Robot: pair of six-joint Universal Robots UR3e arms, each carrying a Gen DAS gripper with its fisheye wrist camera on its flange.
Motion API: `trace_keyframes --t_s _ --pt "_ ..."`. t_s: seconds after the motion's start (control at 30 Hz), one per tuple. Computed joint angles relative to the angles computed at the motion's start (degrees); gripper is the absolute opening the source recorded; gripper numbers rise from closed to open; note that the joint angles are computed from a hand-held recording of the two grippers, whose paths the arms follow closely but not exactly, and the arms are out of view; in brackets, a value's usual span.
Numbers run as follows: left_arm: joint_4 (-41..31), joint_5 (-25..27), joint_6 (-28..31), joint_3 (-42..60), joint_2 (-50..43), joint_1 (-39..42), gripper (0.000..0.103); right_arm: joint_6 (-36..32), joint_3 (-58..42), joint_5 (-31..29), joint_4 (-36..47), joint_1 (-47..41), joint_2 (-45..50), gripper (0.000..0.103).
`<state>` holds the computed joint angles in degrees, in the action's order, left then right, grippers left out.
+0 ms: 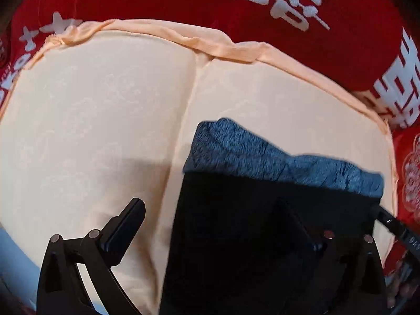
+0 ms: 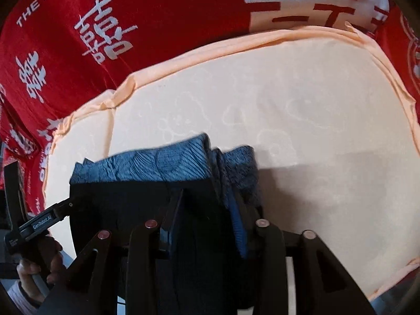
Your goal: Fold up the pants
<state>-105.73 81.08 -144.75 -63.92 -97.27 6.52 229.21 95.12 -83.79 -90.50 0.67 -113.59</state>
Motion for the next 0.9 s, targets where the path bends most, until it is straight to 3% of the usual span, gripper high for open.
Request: trace_keyframes --t_s 0.2,0.43,0.67,0.8,0.83,0.9 --pt "-1.8 3.8 4.4 -0.4 4.5 1.1 0.102 5.4 0.0 1.5 9.8 1.5 -6.9 0.055" --pt "-8.4 5.2 12.2 0.2 11.1 6.4 0.102 17.1 -6.0 -1.1 18.4 12.7 -6.1 0.065" --pt "-20.4 6.0 21.5 6.7 15.4 11.3 0.102 29.0 -19.5 -4.6 21.4 27.0 4.6 0.079" --pt "-26.6 6.2 27.3 10.3 18.2 15.0 0.102 33.4 -34.1 -8.3 27.6 34.6 15.0 0.093" --pt "-28.6 6.0 28.5 11.9 18.4 16.1 0.102 34.1 -38.0 -8.9 29.7 35.9 17.7 0.102" --pt "-31.7 5.5 30.5 15.3 18.6 18.4 0.102 34.5 -47.5 -10.0 34.7 38.0 23.3 0.103"
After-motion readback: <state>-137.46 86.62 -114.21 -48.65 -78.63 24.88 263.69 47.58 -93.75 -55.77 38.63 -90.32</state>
